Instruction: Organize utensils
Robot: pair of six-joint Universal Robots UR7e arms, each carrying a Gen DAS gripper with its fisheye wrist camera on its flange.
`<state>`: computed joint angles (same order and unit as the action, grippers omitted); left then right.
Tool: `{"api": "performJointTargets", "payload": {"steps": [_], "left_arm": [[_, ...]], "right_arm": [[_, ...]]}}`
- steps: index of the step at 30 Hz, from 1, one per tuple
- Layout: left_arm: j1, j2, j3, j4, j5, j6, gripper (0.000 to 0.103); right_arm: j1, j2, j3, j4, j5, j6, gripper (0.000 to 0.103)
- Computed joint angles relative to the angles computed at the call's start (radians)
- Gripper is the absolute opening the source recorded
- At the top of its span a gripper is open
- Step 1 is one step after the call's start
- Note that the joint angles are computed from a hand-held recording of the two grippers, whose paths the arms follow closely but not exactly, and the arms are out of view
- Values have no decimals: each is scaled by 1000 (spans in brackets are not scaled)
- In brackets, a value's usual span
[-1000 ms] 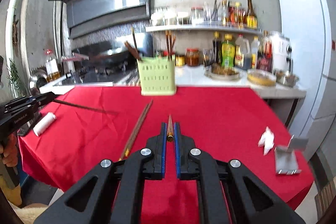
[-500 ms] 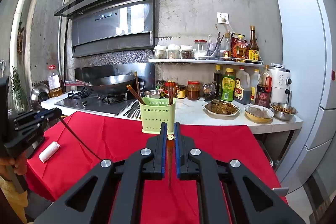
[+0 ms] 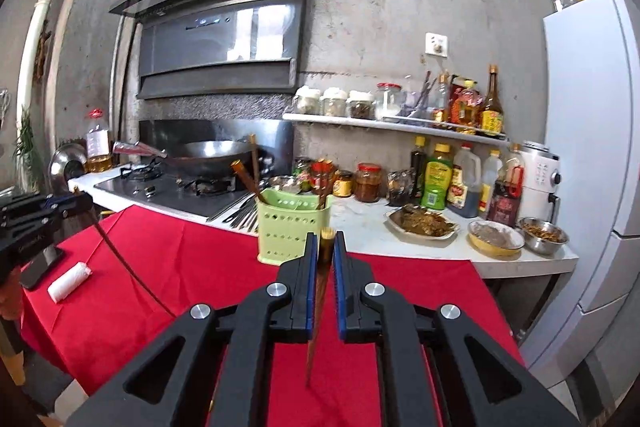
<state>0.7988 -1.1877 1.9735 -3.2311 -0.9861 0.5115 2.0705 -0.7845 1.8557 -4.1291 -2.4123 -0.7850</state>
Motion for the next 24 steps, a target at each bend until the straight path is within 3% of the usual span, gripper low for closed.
{"api": "performJointTargets", "payload": {"steps": [3,9,16,24], "left_arm": [[18,0,-21,90,-3,-52,8],[38,26,-21,142,19,-84,8],[70,55,-42,219,45,-138,7],[56,40,-50,235,34,-119,7]], "right_arm": [[-25,1,12,67,2,60,8],[-64,4,40,134,0,139,7],[-80,14,41,159,-6,168,7],[-85,-11,39,209,3,221,7]]}}
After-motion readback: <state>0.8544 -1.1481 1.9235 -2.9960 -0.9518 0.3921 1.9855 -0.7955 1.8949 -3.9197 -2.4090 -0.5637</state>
